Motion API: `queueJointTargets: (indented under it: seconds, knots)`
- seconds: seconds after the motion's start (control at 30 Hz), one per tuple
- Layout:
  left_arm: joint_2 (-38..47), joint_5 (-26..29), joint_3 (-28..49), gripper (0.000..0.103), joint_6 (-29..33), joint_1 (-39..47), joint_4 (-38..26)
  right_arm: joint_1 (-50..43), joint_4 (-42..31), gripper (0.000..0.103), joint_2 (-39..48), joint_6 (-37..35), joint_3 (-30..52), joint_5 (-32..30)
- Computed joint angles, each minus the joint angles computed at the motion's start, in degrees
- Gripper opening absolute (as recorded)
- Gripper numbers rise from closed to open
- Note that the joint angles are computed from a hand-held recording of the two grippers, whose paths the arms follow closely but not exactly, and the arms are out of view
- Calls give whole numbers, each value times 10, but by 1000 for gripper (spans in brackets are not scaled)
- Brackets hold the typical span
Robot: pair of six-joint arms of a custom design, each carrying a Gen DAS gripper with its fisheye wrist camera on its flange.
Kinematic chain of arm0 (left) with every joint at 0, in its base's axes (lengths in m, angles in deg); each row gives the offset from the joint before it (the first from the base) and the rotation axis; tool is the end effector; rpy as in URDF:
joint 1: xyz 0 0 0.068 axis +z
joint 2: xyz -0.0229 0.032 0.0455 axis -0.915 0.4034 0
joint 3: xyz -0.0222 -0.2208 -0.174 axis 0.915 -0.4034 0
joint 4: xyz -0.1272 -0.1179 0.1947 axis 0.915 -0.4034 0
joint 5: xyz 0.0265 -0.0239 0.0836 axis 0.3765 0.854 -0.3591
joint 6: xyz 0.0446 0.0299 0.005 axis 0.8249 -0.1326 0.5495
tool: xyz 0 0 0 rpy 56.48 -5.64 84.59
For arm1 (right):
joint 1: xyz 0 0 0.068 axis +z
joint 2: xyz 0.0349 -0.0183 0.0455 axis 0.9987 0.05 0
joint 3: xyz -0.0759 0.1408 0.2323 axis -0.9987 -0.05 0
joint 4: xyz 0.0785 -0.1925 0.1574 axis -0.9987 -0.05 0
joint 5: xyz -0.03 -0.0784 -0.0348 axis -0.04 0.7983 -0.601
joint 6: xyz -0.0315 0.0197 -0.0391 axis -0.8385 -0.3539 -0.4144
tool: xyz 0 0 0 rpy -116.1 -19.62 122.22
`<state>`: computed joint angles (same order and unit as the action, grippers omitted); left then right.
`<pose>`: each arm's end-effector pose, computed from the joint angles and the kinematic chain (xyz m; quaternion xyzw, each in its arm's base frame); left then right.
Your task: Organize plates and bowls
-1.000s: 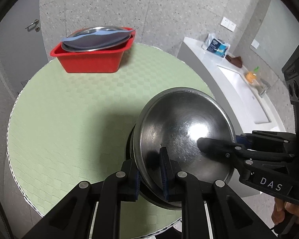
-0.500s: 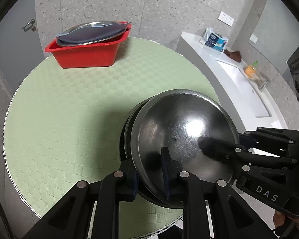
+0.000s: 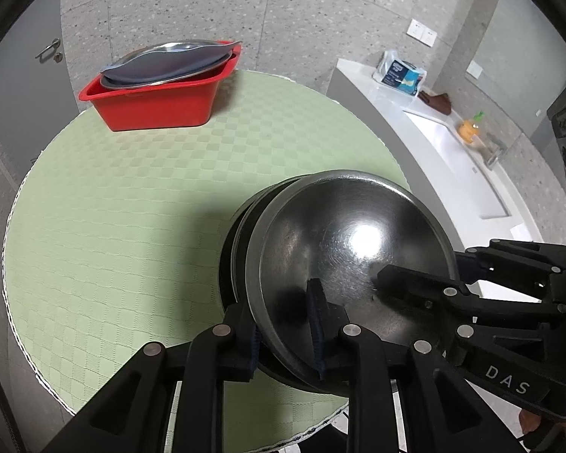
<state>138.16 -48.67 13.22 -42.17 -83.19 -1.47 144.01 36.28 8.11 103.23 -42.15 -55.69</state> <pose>0.3537 -0.1114 0.3106 0.0715 0.9563 -0.1080 0.2620 0.1103 0.1657 0.2127 -0.1363 0.9701 0.1317 0.1514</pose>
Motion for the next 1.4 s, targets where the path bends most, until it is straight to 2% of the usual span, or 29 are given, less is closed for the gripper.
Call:
queueJointTargets:
  seconds: [0.17,0.37,0.77,0.83,0.9,0.97,1.03,1.1,1.4]
  knots:
    - [8,-10,3,19,5,-5,-7,10,-17,40,-7,8,10,15]
    - [7,-17,7,18,3,-10,-8,3,-17,42,-10,8,4,13]
    - [-14,-12,-3,46,7,-14,-3,-25,-12,43,-40,11,-19,9]
    - [-29,-13,-12,60,11,-13,4,-33,-9,44,-50,12,-26,6]
    - [-48,-20,-25,68,13,-12,14,-46,-3,46,-63,13,-36,-5]
    - [-67,-19,-44,68,11,-6,24,-64,8,47,-78,14,-49,-21]
    - [-83,-28,-65,75,1,2,36,-77,14,47,-89,18,-59,-29]
    - [-94,-32,-86,78,-17,12,49,-86,23,47,-98,25,-68,-38]
    - [-97,-20,-135,83,-86,42,63,-126,94,52,-112,62,-132,-105]
